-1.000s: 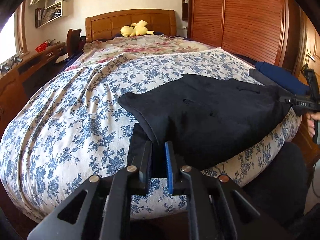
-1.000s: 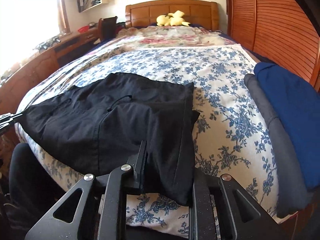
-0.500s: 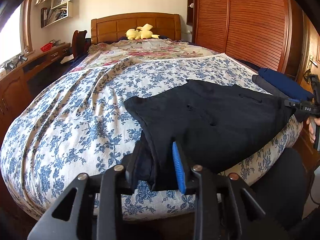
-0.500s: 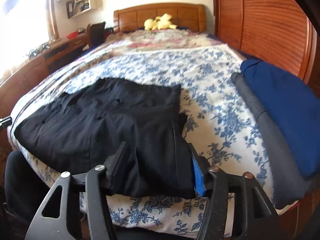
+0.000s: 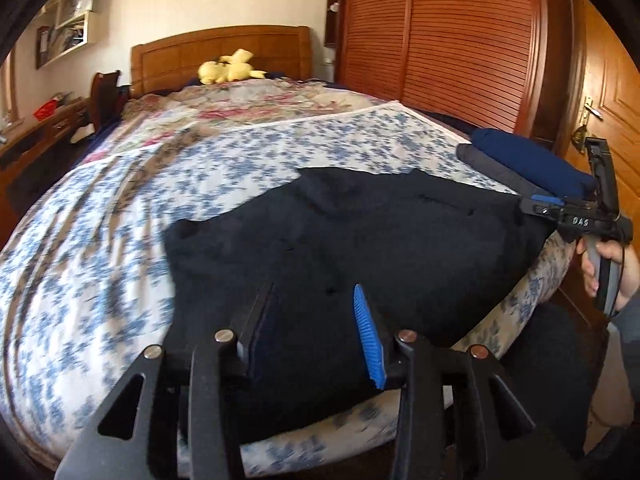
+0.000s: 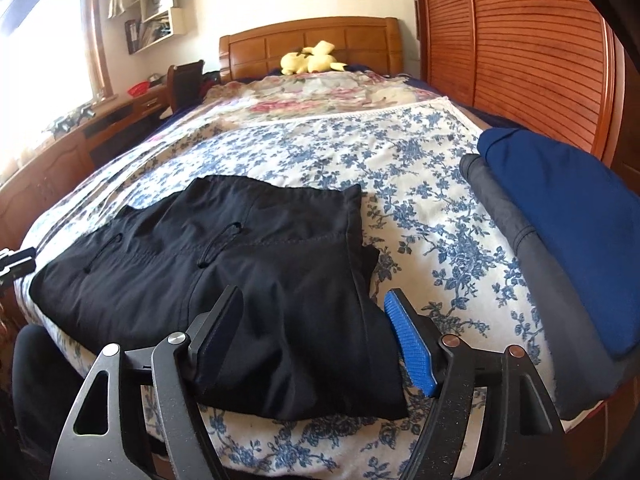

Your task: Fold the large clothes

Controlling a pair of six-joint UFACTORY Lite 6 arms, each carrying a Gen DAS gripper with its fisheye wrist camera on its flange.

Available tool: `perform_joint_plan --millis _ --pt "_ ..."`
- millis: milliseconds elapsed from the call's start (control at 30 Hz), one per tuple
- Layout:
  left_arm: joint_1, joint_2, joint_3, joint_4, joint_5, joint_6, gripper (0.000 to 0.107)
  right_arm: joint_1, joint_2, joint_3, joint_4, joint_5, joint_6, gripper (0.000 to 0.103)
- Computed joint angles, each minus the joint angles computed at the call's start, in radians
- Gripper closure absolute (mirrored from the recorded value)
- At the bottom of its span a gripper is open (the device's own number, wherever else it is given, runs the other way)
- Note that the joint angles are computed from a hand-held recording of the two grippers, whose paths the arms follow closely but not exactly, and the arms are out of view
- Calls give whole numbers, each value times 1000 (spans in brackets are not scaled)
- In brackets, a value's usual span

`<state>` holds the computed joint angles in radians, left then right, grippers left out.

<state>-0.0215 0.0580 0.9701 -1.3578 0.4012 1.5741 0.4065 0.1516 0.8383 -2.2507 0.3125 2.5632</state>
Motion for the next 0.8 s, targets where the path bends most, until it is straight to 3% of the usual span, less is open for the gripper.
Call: perform_joint_plan --millis 233,433,600,700,800 --pt "-150 108 75 35 -69 -62 69 -9 75 16 19 1 -12 28" --pt "-224 206 143 124 -122 -163 69 -20 101 0 -30 19 61 17" --pt "-233 245 148 91 -133 -137 69 -44 129 -5 -218 1 261 16" --pt "-224 270 146 27 -123 -87 68 -33 134 -13 -221 17 259 16" --pt "-232 280 133 -50 -142 -10 67 -54 152 1 -334 -18 364 16"
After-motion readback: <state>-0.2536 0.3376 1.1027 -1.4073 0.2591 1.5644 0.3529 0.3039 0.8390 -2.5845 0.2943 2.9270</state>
